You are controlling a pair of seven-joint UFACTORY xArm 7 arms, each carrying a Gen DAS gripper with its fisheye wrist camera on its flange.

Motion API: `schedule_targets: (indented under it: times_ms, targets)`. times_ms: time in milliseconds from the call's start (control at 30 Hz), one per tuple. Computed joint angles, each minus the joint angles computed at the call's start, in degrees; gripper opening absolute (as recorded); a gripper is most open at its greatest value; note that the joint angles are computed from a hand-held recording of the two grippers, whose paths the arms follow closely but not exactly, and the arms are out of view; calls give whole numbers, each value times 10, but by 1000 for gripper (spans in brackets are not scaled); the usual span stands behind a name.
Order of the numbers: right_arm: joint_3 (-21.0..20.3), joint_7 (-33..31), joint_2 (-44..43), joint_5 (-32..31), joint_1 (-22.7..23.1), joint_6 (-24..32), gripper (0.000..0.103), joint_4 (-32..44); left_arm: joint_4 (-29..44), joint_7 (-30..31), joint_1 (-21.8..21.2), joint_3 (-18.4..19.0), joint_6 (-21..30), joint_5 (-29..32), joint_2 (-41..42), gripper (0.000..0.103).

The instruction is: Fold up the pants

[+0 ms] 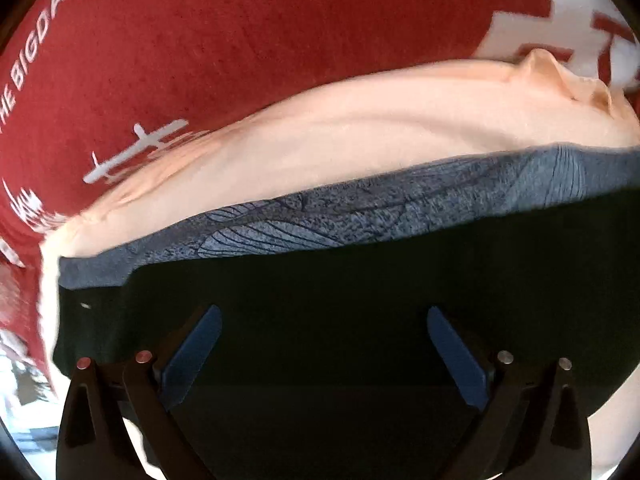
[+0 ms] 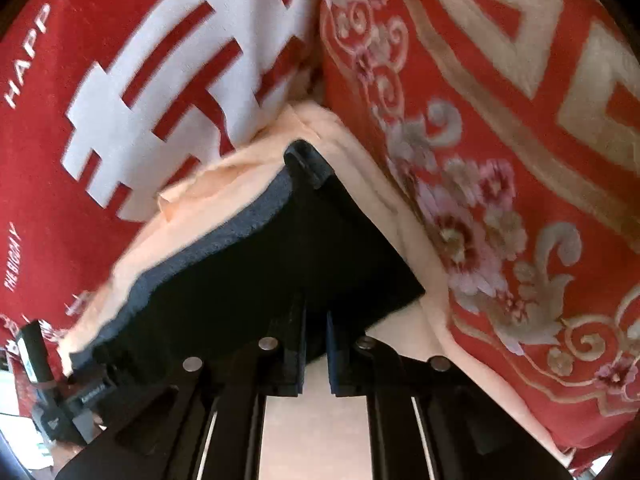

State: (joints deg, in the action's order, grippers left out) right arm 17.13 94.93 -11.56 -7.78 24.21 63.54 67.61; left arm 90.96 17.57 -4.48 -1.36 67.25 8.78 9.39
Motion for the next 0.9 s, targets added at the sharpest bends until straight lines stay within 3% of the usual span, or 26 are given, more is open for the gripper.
schedule_targets:
  times_ms: [33, 67, 100, 167, 233, 300, 367, 433, 567, 600, 633, 700, 800, 900]
  targets:
    - [-7, -5, -1, 27, 1, -4, 13, -14, 27, 0, 2, 1, 26, -8, 13, 103]
    - [-7, 10, -10, 36, 1, -4, 26, -25, 52, 2, 3, 2, 45, -11, 22, 103]
    - [0, 22, -10, 24, -1, 19, 31, -11, 59, 2, 5, 3, 44, -15, 25, 103]
    - [15, 17, 13, -17, 3, 88, 31, 50, 78, 13, 14, 2, 41, -46, 27, 103]
    - [26, 3, 35, -67, 13, 103, 31, 99, 89, 13, 10, 0, 35, -45, 35, 103]
    - [19, -45, 71, -83, 24, 64, 31, 134, 91, 1, -4, -4, 31, -26, 48, 103]
    - [1, -106, 120, -66, 30, -16, 31, 154, 79, -13, -15, -5, 17, -17, 56, 103]
    - [-15, -168, 178, -44, 34, -70, 31, 185, 44, -38, -26, -5, -30, 2, 47, 103]
    - [-42, -248, 272, -4, 41, -103, 29, 239, 63, -55, -27, -3, -64, 0, 74, 103]
    - [-52, -250, 267, -11, 47, -113, 22, 229, 78, -60, -29, 1, -65, 10, 89, 103]
    - [-60, -251, 264, -28, 48, -111, 19, 226, 95, -61, -28, 2, -61, 9, 103, 103]
    - [-92, -250, 260, -65, 66, -47, 19, 237, 144, -85, -38, 14, -40, 33, 135, 103]
    - [-98, -212, 213, -66, 40, -28, 19, 182, 219, -95, -34, 18, 5, 29, 170, 103]
    - [-89, -158, 176, -81, 34, 31, 25, 176, 198, -72, -19, 14, 15, 12, 135, 103]
